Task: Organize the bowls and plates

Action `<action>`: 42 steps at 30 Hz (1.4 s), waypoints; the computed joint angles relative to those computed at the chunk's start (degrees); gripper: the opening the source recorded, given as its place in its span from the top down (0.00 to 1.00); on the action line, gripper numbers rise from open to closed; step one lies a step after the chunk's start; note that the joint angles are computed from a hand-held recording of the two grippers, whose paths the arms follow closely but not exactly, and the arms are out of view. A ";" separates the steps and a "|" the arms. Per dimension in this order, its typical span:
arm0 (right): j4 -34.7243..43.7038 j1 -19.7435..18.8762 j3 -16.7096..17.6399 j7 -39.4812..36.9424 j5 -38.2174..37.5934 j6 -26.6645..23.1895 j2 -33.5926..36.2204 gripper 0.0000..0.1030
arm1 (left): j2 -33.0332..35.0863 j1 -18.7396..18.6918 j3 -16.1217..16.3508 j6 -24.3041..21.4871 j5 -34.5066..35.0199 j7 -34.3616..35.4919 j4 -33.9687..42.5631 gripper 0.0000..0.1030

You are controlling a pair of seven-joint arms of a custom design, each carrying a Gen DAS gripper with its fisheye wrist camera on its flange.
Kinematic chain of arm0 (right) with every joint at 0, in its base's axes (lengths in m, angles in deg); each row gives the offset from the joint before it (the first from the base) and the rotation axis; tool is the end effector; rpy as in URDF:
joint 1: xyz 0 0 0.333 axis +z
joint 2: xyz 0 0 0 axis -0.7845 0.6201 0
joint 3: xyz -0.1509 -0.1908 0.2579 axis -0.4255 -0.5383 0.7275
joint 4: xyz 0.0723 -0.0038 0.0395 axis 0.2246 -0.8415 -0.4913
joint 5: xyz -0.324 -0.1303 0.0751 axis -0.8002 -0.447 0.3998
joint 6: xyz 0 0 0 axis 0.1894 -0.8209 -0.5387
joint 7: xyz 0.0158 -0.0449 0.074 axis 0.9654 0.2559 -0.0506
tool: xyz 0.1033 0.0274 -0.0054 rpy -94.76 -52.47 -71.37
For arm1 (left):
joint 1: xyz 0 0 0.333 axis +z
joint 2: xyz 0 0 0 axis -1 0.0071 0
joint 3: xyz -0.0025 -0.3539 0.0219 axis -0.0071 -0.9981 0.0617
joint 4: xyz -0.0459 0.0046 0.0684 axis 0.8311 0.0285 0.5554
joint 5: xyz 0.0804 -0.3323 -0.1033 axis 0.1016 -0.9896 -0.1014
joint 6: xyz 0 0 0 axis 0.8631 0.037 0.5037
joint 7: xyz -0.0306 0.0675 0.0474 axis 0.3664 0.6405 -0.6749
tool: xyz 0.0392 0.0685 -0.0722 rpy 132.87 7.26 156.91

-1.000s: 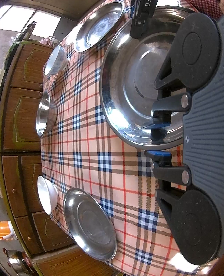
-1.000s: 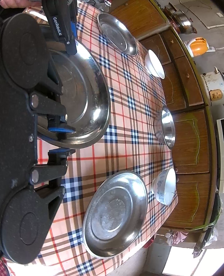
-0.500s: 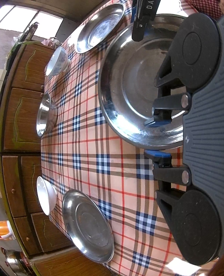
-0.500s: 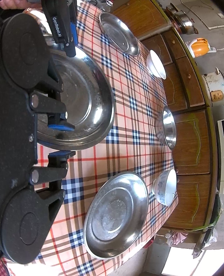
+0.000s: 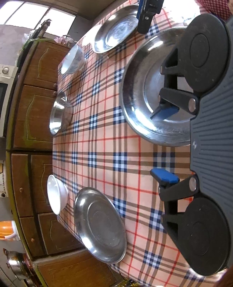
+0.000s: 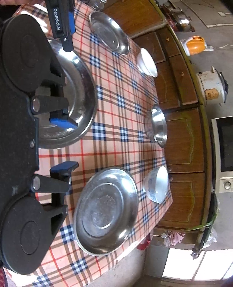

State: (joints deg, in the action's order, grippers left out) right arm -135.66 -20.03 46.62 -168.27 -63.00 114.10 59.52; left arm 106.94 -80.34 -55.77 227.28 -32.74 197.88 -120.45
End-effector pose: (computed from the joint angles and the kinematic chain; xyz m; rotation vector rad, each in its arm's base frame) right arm 0.5347 0.3359 0.4573 -1.2587 2.0641 -0.8755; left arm 0.6445 -0.0741 0.4508 -1.3699 2.2047 -0.9330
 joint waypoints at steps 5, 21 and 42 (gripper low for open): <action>-0.20 0.28 0.12 0.71 -1.21 -0.96 -0.85 0.38 | -0.92 0.60 -0.81 -0.25 -1.28 0.77 -0.06 0.31; -2.36 -0.20 1.79 4.12 -4.10 -4.08 -3.74 0.33 | -3.94 -1.26 0.14 -2.20 -9.90 7.87 -0.38 0.21; -6.01 -1.96 3.73 8.05 -6.29 -7.35 -7.30 0.32 | -5.55 -6.03 2.85 -5.19 -14.61 12.87 0.21 0.19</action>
